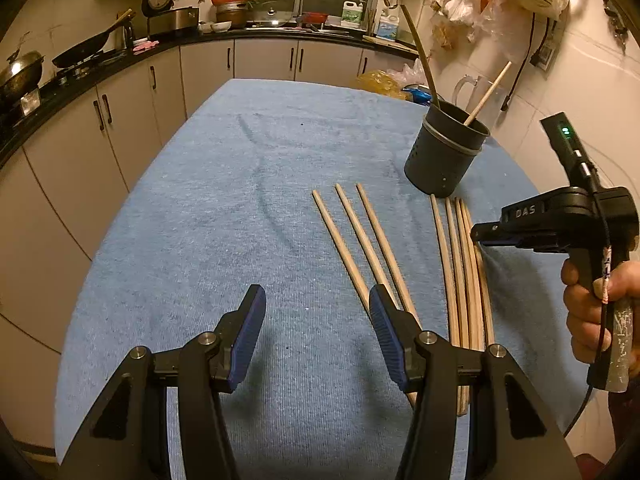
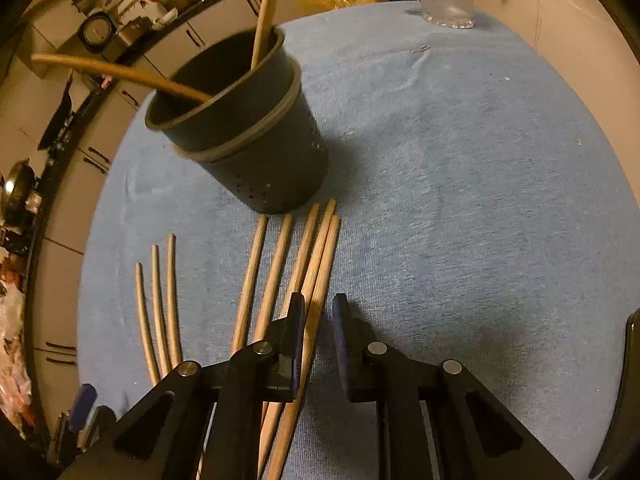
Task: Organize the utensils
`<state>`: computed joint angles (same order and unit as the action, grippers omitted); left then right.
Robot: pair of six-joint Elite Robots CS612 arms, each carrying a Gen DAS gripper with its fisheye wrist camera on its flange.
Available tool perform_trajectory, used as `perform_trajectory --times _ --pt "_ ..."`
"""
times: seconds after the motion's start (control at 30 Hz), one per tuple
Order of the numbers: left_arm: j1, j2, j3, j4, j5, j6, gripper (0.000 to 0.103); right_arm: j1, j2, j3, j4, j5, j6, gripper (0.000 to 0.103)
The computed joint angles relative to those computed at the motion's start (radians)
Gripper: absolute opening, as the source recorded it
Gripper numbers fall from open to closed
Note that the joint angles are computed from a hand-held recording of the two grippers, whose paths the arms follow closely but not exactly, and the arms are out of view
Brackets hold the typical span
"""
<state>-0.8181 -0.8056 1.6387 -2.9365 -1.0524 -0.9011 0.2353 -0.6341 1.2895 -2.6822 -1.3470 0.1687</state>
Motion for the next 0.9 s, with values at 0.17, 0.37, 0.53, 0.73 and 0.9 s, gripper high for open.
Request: perform_trajectory --times 0.17,0.37,0.53,0.73,0.9 --pt "0.01 0.003 -0.015 0.003 -0.027 0.023 0.052 0.024 0.015 -0.039 0.03 -0.123 -0.038 0.009" --pt "0.028 0.013 -0.063 0.016 -0.105 0.087 0.052 0.02 0.017 -0.046 0.038 -0.131 -0.092 0.007" --pt "0.05 0.054 -0.166 0.087 -0.213 0.139 0.052 -0.012 -0.003 0.008 -0.006 -0.052 -0.072 0.007" --pt "0.074 0.128 -0.327 0.229 -0.299 0.18 0.052 -0.046 -0.03 0.076 -0.074 0.06 -0.047 0.007" --pt "0.086 0.181 -0.445 0.345 -0.334 0.218 0.04 -0.063 -0.044 0.108 -0.121 0.104 -0.042 0.007"
